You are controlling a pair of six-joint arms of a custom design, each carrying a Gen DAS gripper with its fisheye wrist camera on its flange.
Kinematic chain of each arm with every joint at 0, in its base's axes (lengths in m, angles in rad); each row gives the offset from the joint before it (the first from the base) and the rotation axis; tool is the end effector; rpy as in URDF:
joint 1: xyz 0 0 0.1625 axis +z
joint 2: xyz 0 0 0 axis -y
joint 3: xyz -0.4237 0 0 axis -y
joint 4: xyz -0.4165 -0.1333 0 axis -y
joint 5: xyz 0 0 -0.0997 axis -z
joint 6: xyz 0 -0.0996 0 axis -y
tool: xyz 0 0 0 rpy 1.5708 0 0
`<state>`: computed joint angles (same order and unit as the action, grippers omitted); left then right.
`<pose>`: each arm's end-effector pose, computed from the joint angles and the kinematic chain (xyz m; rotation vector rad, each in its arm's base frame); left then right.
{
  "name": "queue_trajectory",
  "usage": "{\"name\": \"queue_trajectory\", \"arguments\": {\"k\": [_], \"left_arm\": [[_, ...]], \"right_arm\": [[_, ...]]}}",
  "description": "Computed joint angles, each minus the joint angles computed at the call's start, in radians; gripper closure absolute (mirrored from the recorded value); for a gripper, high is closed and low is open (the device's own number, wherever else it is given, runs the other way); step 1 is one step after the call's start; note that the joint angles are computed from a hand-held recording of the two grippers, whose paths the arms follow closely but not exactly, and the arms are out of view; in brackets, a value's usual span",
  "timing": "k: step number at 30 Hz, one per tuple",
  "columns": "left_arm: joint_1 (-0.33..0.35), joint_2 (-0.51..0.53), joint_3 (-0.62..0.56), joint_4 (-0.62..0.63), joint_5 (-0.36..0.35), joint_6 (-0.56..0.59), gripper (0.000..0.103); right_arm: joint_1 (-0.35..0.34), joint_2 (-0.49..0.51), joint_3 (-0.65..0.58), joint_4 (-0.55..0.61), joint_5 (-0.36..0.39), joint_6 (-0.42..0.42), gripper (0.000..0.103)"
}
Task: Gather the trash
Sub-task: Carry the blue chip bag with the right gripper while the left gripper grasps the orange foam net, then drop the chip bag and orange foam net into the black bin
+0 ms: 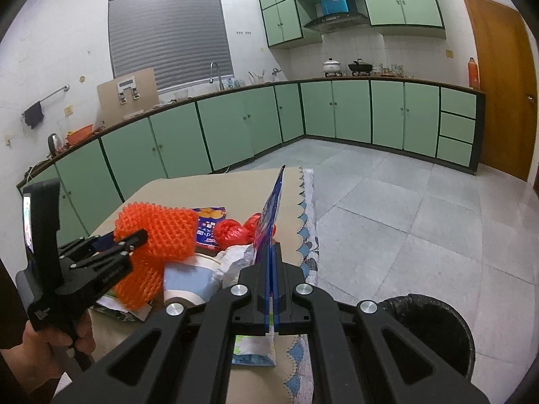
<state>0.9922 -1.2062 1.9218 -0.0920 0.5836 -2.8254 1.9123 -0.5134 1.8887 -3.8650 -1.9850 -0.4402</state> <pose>-0.0658 -0.4966 0.1721 0.3708 2.0571 -1.1657 0.2831 -0.5181 -0.0140 0.6964 -2.3572 1.1828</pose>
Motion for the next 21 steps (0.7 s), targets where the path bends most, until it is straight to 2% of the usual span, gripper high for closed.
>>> {"name": "queue_trajectory", "arguments": {"k": [4, 10, 14, 21], "left_arm": [[-0.012, -0.030, 0.028, -0.050, -0.011, 0.030, 0.080], [-0.077, -0.072, 0.059, -0.102, -0.009, 0.076, 0.080], [-0.121, -0.058, 0.054, -0.071, 0.033, 0.056, 0.081], [-0.192, 0.053, 0.017, -0.005, 0.133, -0.024, 0.081]], "right_arm": [[-0.007, -0.008, 0.007, -0.012, 0.005, -0.010, 0.102], [-0.002, -0.031, 0.040, -0.078, -0.014, -0.020, 0.102], [-0.006, -0.064, 0.078, -0.130, -0.044, -0.024, 0.102], [-0.031, -0.124, 0.158, -0.223, -0.135, -0.025, 0.102]]}}
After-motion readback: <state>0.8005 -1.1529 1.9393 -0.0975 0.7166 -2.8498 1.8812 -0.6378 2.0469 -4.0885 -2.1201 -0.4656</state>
